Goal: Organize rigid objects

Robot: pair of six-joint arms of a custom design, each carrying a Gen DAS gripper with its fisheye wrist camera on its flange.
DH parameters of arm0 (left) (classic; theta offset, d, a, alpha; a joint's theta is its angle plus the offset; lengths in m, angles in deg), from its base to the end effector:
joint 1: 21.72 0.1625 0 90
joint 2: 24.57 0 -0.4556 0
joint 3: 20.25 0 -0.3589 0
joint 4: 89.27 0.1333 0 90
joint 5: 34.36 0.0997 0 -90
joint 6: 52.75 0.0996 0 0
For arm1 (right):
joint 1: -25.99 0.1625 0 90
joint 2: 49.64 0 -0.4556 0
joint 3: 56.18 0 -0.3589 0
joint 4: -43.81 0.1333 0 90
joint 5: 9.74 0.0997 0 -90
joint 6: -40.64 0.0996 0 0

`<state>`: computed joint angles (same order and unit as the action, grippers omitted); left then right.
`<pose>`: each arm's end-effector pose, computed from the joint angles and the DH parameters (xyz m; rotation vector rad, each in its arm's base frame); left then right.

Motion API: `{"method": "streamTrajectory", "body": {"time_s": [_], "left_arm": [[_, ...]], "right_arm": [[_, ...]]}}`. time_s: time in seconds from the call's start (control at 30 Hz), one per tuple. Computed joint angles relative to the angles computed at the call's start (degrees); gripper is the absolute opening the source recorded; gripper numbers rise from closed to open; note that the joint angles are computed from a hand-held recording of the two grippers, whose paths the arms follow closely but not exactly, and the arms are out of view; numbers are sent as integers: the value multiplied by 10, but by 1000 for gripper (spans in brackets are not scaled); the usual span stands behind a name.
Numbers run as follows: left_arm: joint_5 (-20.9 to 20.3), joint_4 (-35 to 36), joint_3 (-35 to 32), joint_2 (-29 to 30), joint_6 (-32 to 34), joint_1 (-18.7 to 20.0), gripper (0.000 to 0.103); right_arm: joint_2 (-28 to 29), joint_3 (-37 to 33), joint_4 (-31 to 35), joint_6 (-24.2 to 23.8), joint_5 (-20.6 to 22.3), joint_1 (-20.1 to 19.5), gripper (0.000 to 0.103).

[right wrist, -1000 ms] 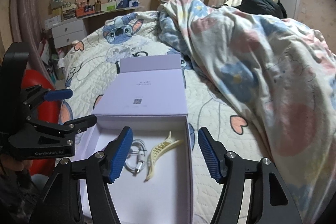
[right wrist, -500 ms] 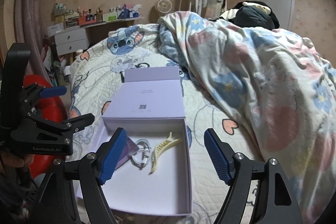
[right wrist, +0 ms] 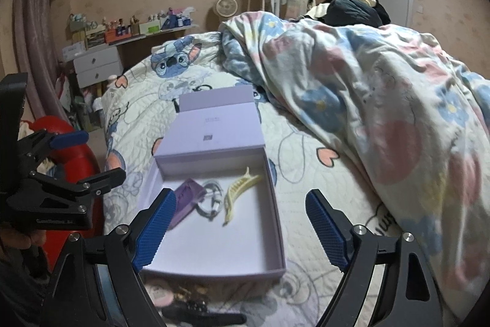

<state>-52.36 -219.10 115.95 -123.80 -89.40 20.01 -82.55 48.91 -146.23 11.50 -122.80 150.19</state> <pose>-0.0831 -0.3797 0.3706 0.1686 2.0206 -1.0317 0.4283 -0.4625 0.0339 1.2928 -2.3542 0.6888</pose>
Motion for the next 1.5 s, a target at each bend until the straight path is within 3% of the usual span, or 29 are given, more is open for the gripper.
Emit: {"method": "streamTrajectory", "body": {"time_s": [0.27,0.87,1.27,1.5], "left_arm": [[-18,4,37,-18,1,-31,100],[-76,70,89,-42,-86,-65,100],[-109,54,133,-43,-123,-77,100],[-126,3,163,-47,-102,-75,100]], "right_arm": [[-10,52,-29,15,-1,-5,87],[-16,161,-99,45,-3,-30,87],[-17,216,-130,55,22,-61,87],[-13,240,-147,56,25,-76,88]]}}
